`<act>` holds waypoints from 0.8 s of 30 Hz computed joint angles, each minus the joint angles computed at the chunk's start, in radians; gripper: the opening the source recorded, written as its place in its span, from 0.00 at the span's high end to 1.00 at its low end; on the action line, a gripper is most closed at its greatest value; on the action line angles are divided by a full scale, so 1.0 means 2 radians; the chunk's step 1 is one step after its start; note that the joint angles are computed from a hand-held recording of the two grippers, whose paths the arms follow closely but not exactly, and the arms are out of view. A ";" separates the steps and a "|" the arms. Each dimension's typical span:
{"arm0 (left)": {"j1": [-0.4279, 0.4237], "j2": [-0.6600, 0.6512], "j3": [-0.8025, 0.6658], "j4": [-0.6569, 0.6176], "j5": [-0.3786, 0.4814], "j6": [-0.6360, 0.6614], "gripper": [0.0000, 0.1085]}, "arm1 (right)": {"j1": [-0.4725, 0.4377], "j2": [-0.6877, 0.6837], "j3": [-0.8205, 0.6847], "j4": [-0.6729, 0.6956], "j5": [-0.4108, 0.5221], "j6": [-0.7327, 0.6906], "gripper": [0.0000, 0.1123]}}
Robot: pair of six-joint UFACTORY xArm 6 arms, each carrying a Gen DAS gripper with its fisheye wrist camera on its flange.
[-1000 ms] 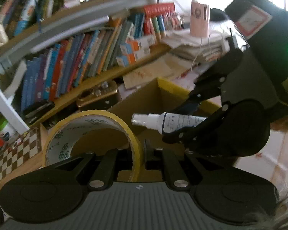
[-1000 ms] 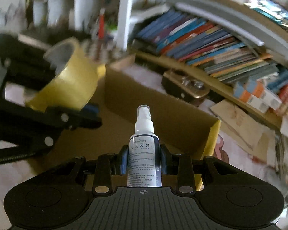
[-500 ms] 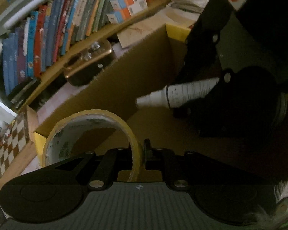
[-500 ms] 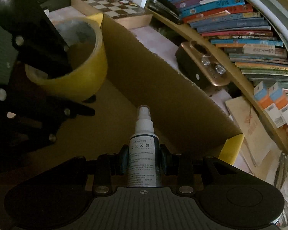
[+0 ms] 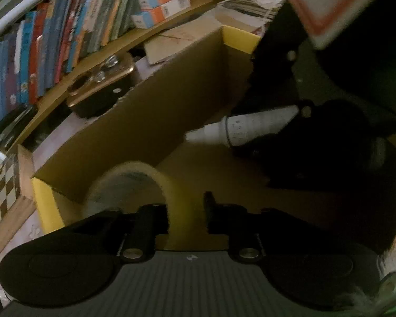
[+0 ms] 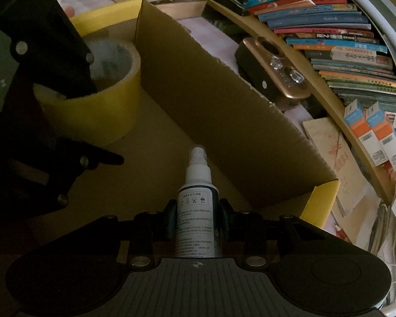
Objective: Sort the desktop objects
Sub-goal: 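Lower the tape roll and spray bottle into the yellow box and open both tools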
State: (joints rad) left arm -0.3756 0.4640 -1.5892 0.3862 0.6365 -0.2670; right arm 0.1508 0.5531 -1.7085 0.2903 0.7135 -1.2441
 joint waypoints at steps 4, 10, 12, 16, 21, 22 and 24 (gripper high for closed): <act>0.001 -0.009 0.017 0.031 -0.029 -0.032 0.54 | -0.001 -0.001 -0.002 0.019 0.006 -0.003 0.69; -0.003 -0.037 0.054 0.136 -0.063 -0.120 0.43 | -0.011 -0.011 0.002 0.097 0.019 -0.039 0.58; -0.002 -0.050 0.066 0.174 -0.073 -0.157 0.40 | -0.015 -0.028 0.021 0.129 0.010 -0.045 0.53; -0.002 -0.097 0.108 0.294 -0.095 -0.292 0.31 | -0.029 -0.067 0.058 0.217 0.006 -0.075 0.52; -0.008 -0.162 0.150 0.433 -0.080 -0.458 0.24 | -0.047 -0.128 0.116 0.366 -0.014 -0.134 0.52; -0.011 -0.179 0.161 0.460 -0.072 -0.492 0.22 | -0.050 -0.136 0.122 0.386 -0.016 -0.138 0.52; -0.017 -0.203 0.178 0.493 -0.057 -0.536 0.20 | -0.056 -0.158 0.143 0.421 -0.021 -0.149 0.52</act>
